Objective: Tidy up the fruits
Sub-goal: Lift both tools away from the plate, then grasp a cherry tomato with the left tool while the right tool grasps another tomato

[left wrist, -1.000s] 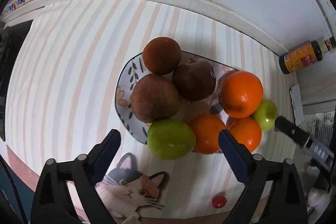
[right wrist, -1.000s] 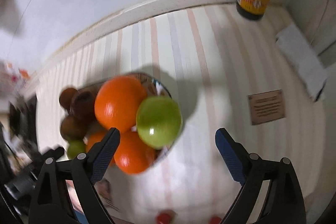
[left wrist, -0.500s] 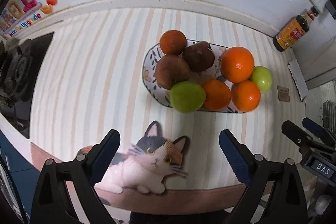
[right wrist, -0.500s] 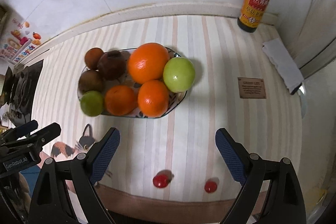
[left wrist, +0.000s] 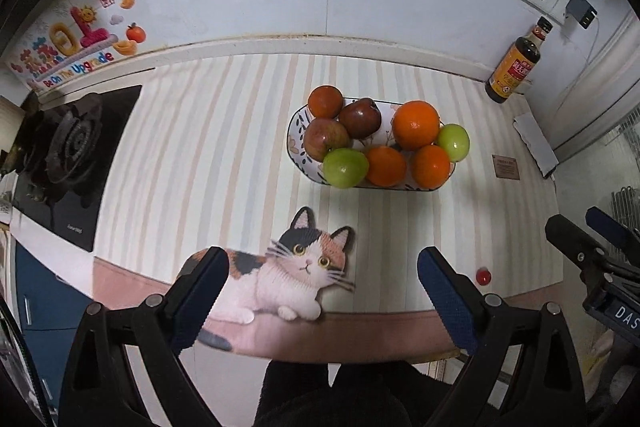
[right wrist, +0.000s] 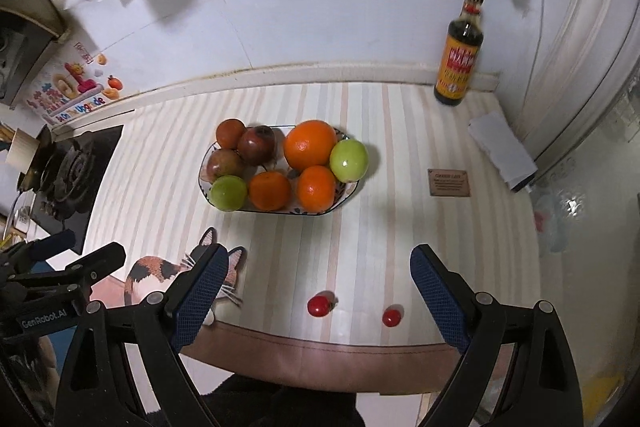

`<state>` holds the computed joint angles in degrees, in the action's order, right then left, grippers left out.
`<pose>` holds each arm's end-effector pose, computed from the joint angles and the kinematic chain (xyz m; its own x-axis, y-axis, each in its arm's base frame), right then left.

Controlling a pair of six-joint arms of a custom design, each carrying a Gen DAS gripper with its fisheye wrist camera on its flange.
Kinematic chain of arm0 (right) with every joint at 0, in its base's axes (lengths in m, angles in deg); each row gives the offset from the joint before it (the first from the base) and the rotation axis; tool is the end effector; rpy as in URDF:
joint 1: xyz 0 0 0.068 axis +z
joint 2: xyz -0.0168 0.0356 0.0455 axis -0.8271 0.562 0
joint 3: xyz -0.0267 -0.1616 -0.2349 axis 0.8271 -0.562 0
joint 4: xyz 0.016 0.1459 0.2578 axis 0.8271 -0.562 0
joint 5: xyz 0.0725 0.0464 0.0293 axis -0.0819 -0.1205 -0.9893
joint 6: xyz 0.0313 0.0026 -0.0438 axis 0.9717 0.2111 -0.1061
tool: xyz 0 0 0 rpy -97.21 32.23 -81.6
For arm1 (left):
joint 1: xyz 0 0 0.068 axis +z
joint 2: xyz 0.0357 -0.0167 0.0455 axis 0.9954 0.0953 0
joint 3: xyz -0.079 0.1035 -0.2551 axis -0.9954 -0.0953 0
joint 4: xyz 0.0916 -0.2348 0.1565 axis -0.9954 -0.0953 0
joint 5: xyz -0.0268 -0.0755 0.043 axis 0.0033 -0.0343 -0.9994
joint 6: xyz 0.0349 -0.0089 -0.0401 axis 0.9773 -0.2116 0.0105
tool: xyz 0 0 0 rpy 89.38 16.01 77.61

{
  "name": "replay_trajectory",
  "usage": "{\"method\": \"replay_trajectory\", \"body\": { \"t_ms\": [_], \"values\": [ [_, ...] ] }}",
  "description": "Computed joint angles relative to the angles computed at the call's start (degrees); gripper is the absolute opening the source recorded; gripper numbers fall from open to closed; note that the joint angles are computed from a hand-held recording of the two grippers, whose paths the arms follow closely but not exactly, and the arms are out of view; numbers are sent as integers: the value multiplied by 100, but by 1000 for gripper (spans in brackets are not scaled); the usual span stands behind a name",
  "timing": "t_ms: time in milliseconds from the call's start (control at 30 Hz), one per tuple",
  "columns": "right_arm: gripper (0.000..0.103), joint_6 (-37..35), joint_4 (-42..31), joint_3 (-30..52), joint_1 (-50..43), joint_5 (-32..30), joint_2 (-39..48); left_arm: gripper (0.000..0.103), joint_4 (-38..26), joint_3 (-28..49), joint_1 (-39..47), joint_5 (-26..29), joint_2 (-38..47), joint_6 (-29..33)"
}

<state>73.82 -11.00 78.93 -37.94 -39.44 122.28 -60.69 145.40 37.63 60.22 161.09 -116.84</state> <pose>0.2123 0.0660 0.3658 -0.8882 0.1067 -0.4469 0.0601 0.9913 0.1172 0.2426 -0.2481 0.3709 -0.9398 0.0660 -0.3352 0.0786 0.9966 -0.0241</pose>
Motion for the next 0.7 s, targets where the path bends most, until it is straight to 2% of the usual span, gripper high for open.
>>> {"method": "replay_trajectory", "body": {
  "t_ms": [233,433,600,700],
  "values": [
    [94,181,-512,298,244,-2,-335,97,-342,316,-311,-164,-147,-270],
    [94,181,-630,442,228,-99,-474,97,-486,547,-523,-243,-94,-426],
    [94,29,-555,349,-65,-389,-500,97,-450,567,-583,-327,-20,-524],
    [95,-192,-465,96,-521,-665,-493,97,-120,301,-521,-302,-72,-535]
  ]
}}
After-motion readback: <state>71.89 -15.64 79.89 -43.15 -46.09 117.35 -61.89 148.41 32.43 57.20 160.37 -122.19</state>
